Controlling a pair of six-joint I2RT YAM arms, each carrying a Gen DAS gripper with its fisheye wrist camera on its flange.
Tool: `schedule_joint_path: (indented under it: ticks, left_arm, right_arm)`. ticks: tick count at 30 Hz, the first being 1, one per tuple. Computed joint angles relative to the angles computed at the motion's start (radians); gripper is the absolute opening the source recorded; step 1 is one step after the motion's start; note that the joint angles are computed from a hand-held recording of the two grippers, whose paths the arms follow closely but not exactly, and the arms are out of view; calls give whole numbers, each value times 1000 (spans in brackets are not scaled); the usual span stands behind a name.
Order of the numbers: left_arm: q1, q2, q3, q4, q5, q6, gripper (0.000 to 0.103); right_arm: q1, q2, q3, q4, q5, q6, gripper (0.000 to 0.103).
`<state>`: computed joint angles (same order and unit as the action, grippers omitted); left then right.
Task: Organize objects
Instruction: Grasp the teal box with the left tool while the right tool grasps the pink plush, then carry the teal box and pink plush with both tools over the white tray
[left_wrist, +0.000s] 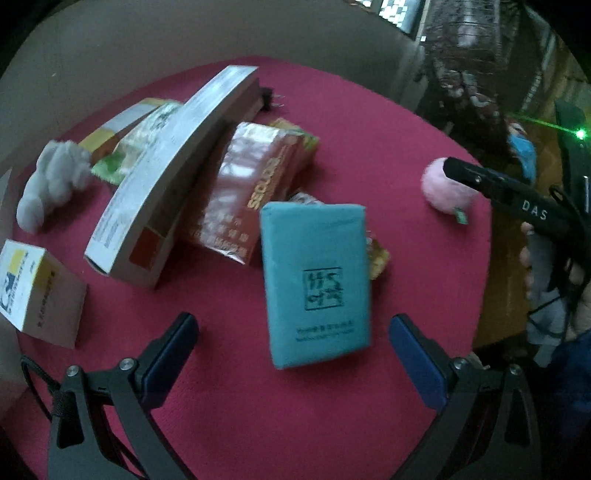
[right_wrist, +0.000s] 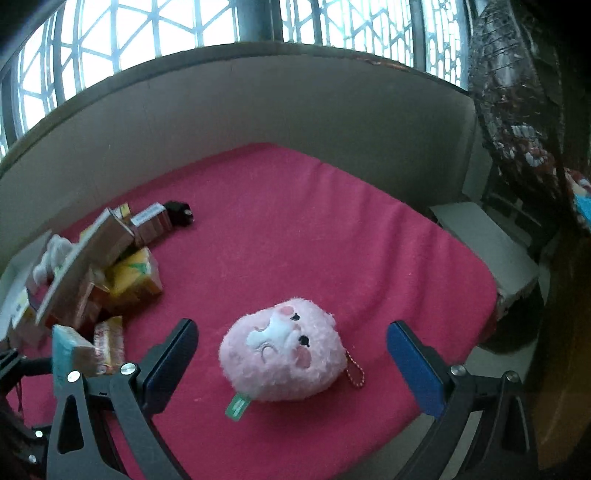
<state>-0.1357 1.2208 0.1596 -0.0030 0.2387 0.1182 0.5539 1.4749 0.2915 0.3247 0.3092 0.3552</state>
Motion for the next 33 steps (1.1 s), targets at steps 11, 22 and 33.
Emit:
schedule_joint_path:
  ticks: [11, 22, 33]
  left_arm:
    - [-87, 43, -11, 106, -143, -123, 87]
    - [-20, 14, -35, 142, -126, -99, 49]
    - [64, -172, -73, 51, -56, -11, 49]
  right_arm:
    - [-52, 120, 29, 61, -22, 44, 103]
    - [-14, 58, 33, 6, 41, 15, 72]
    - [1, -127, 40, -129, 43, 72, 68]
